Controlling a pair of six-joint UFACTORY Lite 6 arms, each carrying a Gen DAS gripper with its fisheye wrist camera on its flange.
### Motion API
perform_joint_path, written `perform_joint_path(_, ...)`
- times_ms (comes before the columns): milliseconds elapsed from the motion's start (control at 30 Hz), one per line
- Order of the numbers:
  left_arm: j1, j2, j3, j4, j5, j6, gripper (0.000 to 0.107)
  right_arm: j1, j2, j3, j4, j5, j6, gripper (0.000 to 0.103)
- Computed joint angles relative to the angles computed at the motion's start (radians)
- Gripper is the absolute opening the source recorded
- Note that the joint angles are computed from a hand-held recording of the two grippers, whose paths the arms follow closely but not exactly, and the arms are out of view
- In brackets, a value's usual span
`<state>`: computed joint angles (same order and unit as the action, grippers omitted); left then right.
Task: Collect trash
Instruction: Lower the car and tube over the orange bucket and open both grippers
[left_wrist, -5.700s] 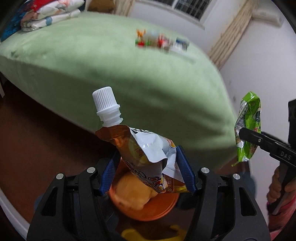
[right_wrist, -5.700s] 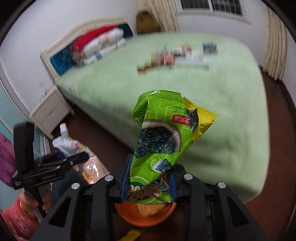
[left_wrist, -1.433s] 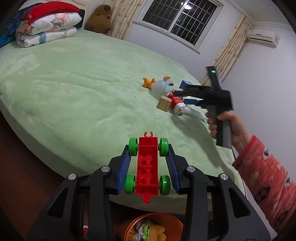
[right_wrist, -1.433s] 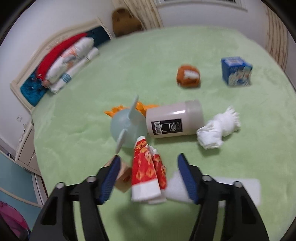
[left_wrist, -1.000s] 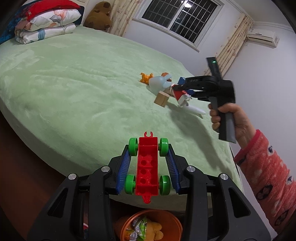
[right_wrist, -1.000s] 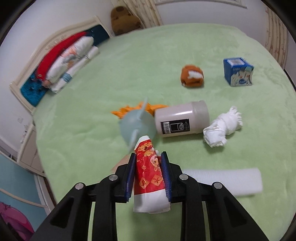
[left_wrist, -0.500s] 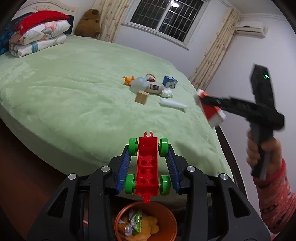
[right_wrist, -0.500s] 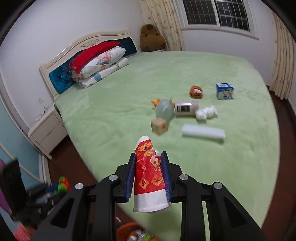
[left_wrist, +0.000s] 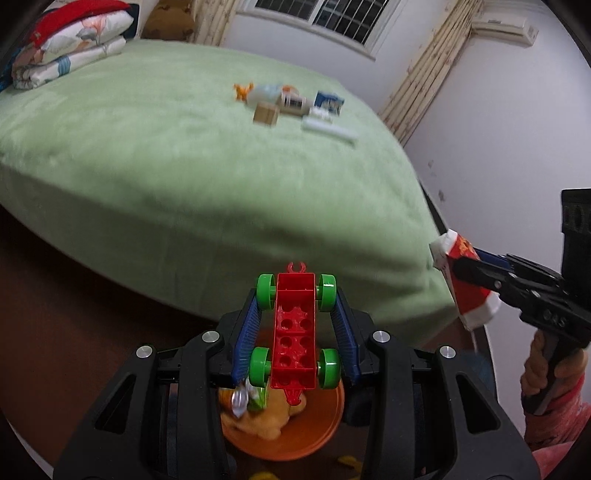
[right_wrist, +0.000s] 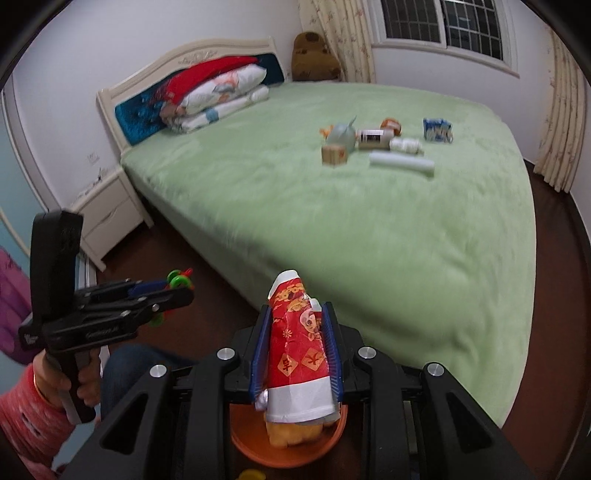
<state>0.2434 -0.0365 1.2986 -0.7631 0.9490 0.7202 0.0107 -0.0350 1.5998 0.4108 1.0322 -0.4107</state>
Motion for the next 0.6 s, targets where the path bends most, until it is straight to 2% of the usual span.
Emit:
perform_joint_path(133,-0.03,-0.045,-0.13,0.046,-0.035,-0.024,0.038,0.019,-0.111,-0.197,-0.003,-0.018,-0.015,0.027)
perform_joint_path(333,-0.107,-0.061,-0.292,0.142,-0.124,-0.117,0.038,0.054,-0.175,-0.409,-0.008,-0.064,-0.016,0.027)
perform_joint_path(600,-0.213,0.084,-0.381,0.205,-0.224,-0.23,0.038,0.057,-0.135,-0.578,-0.012,-0.169,0.002,0.027)
